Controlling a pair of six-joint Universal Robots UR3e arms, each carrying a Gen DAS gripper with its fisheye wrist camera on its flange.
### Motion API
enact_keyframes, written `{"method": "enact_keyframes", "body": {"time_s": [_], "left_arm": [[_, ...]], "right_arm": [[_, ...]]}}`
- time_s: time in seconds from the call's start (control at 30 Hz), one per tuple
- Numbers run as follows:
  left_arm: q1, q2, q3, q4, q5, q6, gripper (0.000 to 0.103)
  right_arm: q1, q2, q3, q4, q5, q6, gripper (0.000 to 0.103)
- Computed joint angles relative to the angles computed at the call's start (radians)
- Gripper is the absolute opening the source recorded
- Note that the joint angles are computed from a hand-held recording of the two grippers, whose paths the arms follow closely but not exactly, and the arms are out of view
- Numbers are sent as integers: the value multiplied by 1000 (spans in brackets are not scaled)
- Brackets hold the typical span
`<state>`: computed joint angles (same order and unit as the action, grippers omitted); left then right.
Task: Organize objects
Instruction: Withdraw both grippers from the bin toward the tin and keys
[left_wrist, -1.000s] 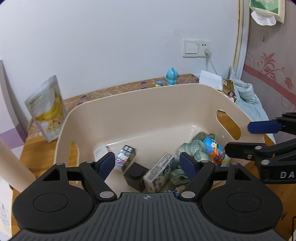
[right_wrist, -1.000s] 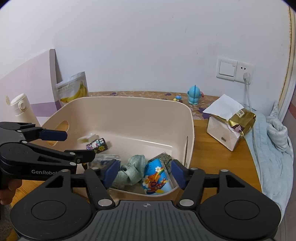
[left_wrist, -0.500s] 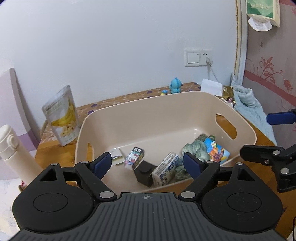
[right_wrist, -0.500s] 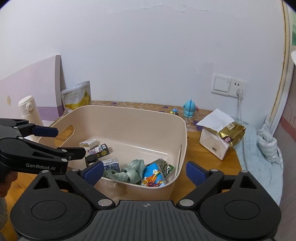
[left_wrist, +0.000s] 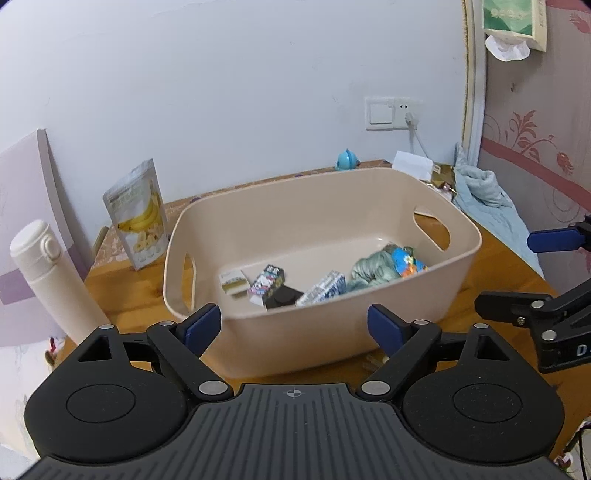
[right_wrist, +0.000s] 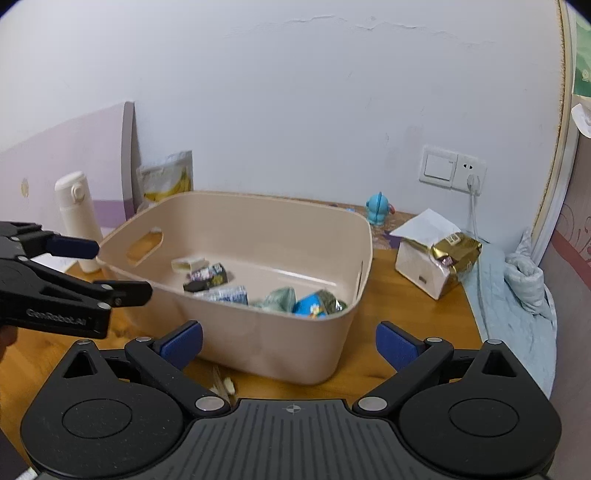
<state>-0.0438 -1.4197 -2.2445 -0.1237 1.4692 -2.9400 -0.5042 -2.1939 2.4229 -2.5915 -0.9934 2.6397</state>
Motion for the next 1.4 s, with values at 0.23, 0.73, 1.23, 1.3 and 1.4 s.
{"method": "enact_keyframes", "body": {"time_s": [0.23,0.73,1.23,1.3,1.4], "left_arm": [[-9,20,-94,33,-4,-35,88],[-136,-107,-147,145,50,-110,88],[-203,-277,-60,147,97,-170,88],[-207,-296,-47,147,109,-175,88],[-187,-308,-50,160,85,-169,88]], "right_arm": [[-23,-31,62,35,-31,-57,102],[-182,-166,150,225,13,-188,102],[-146,-22,172,93,-40,-178,102],[-135,9,171,63,-51,-168,102],[-116,49,169,25,-66,-154,102]]}}
